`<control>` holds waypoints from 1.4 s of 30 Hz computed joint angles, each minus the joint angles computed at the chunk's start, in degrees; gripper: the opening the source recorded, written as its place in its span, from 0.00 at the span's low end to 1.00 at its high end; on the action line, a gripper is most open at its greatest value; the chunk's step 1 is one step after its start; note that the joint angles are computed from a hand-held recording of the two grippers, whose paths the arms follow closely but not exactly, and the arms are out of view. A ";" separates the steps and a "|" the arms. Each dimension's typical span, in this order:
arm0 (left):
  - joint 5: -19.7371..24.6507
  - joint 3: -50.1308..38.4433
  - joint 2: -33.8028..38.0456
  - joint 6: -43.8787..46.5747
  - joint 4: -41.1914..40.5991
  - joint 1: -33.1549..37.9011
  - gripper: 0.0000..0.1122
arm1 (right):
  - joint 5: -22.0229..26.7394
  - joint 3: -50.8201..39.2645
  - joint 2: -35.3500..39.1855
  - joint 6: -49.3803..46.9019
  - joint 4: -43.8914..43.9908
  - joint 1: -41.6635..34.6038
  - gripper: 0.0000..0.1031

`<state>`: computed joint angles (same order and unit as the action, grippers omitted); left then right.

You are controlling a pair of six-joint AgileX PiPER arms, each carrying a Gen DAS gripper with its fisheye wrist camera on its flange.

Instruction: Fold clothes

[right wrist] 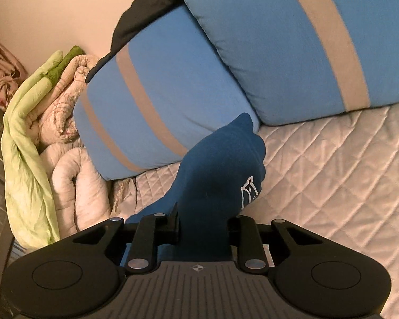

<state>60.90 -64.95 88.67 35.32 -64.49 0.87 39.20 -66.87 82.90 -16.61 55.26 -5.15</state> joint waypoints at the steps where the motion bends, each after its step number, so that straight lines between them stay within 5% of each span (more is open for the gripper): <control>1: 0.05 0.09 -0.25 -0.68 0.29 -0.41 0.22 | 1.07 -0.12 -0.85 1.48 -1.85 -0.40 0.24; 11: -0.92 1.64 -3.29 -1.99 2.05 2.80 0.21 | 0.13 -0.34 -1.89 10.17 -9.73 4.11 0.24; 15: -2.47 -3.29 -6.40 -3.62 4.36 8.85 0.22 | 1.74 -13.84 6.03 14.38 -13.11 9.65 0.24; 17: -8.26 -7.60 -7.72 -4.96 7.87 9.82 0.25 | 0.34 -25.30 11.94 18.23 -17.65 14.38 0.25; 19: -13.65 -12.18 -7.23 -9.41 13.81 9.21 0.35 | -4.53 -36.76 17.80 23.92 -29.08 20.20 0.34; 20: -14.50 -15.20 -6.37 -13.44 18.97 8.47 0.48 | -4.68 -42.48 20.83 27.42 -34.81 21.98 0.54; 21: -15.41 -17.62 -5.85 -17.16 24.37 7.61 0.53 | -4.07 -48.21 23.75 29.40 -40.54 23.67 0.92; 24: -22.03 -16.11 -8.32 -19.24 30.81 5.85 0.64 | 3.76 -59.58 28.57 38.77 -57.73 28.14 1.00; 28: -25.84 -11.05 -11.36 -17.00 29.86 4.90 0.69 | 5.91 -50.78 22.56 42.71 -68.33 31.34 1.00; 42: -25.32 -5.12 -16.44 -20.05 38.61 -2.96 0.69 | 9.62 -23.65 -3.08 48.51 -75.51 35.53 1.00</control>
